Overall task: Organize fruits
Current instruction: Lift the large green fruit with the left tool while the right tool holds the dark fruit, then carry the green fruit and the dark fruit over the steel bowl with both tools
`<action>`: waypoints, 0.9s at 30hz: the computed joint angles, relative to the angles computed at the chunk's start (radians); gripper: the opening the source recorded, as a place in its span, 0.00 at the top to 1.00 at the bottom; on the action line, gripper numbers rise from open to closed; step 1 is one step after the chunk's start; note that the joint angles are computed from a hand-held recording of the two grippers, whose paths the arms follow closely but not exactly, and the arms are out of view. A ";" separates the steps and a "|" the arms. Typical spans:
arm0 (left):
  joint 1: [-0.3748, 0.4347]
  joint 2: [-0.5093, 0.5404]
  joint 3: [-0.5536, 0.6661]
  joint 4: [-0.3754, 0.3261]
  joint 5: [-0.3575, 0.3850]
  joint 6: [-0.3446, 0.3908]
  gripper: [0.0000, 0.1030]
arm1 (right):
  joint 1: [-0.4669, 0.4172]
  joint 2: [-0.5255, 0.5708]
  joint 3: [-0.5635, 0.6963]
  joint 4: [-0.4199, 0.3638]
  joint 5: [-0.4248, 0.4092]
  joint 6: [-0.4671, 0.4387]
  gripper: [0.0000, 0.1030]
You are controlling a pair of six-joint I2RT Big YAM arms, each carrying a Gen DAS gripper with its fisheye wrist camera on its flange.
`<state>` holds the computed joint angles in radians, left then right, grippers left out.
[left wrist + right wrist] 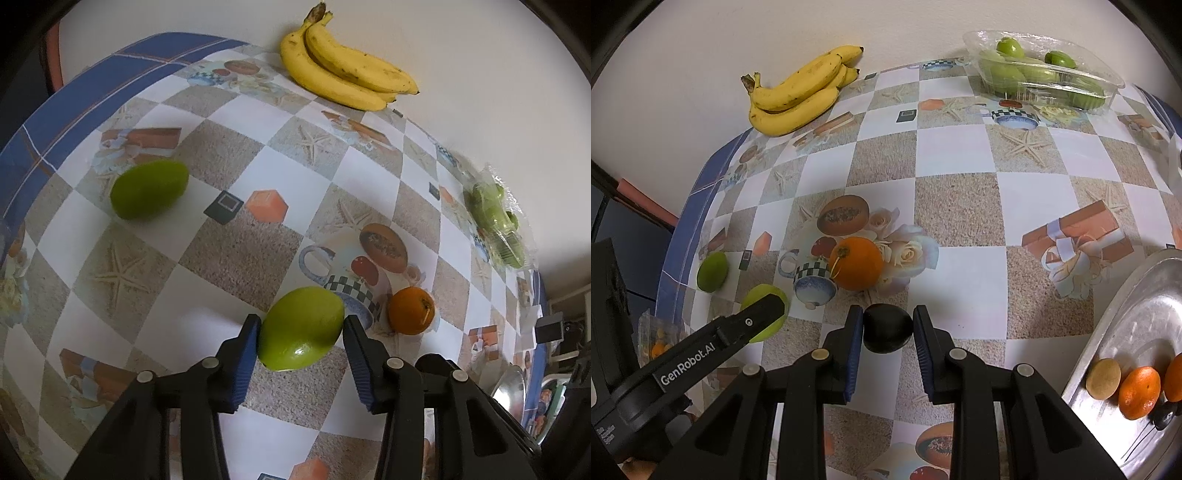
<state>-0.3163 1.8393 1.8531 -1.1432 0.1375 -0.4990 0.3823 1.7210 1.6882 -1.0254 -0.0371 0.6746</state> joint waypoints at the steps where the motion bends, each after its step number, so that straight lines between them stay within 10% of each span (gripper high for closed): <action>1: 0.000 -0.003 0.000 0.001 0.000 0.001 0.53 | 0.000 -0.001 0.001 -0.001 0.001 0.001 0.72; 27: -0.030 -0.093 0.012 0.034 -0.085 0.031 0.53 | 0.001 -0.090 0.000 -0.093 0.049 0.023 0.72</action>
<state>-0.3458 1.7463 1.8650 -1.1097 0.0530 -0.4682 0.3836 1.6312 1.6883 -1.1182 0.0123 0.6979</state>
